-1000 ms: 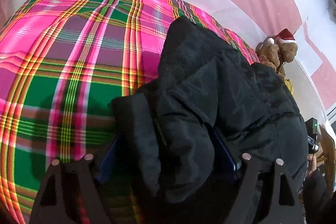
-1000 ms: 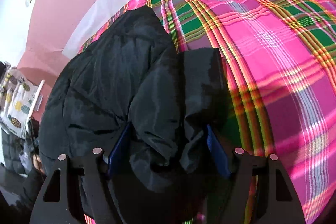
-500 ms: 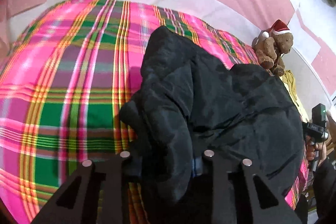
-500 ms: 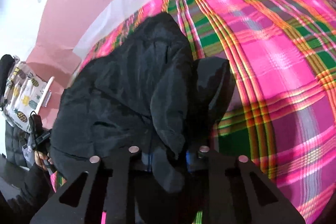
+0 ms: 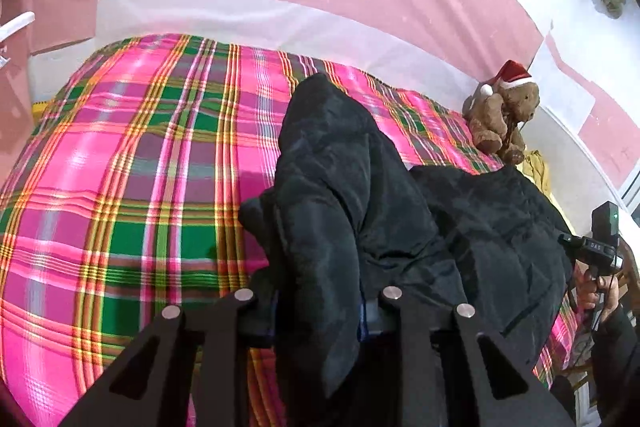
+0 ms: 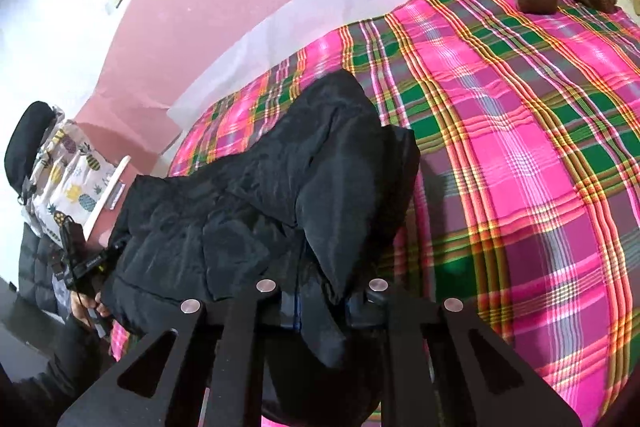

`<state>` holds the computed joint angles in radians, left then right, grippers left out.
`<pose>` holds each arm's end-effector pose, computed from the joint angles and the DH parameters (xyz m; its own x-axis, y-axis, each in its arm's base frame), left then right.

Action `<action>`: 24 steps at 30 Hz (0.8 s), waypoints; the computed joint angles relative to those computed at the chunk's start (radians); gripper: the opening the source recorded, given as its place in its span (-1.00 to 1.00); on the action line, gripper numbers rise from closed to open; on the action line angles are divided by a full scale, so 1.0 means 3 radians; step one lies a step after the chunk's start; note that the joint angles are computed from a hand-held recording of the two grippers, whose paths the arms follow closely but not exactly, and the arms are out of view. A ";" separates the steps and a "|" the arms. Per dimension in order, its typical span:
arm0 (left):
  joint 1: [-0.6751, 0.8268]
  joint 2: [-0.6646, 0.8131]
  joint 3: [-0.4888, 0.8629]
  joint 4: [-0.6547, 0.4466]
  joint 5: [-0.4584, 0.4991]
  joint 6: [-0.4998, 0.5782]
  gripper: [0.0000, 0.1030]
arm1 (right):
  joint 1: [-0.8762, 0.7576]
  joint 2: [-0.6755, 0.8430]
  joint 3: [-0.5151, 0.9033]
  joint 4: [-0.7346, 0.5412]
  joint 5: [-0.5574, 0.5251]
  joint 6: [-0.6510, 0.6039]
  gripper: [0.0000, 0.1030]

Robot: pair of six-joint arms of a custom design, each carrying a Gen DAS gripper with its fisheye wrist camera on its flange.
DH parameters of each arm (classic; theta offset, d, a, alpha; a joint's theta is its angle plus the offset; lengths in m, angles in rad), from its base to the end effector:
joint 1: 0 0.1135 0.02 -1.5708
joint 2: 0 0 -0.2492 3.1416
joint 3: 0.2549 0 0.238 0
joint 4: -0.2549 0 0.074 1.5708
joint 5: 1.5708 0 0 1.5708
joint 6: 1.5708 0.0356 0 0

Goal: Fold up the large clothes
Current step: 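Fold the lifted jacket bundle over onto itself with both tools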

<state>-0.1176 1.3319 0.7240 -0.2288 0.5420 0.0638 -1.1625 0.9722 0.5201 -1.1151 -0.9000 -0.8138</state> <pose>0.2504 -0.0481 0.1958 -0.7075 0.1386 -0.6930 0.4898 0.8030 -0.3395 0.0706 -0.0929 0.1766 -0.6866 0.4490 -0.5719 0.1024 0.8384 0.5353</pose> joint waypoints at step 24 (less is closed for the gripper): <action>0.0261 -0.0005 0.0336 -0.0105 0.0195 0.0013 -0.47 | 0.0900 -0.0600 0.0256 0.0553 -0.0095 0.1455 -0.81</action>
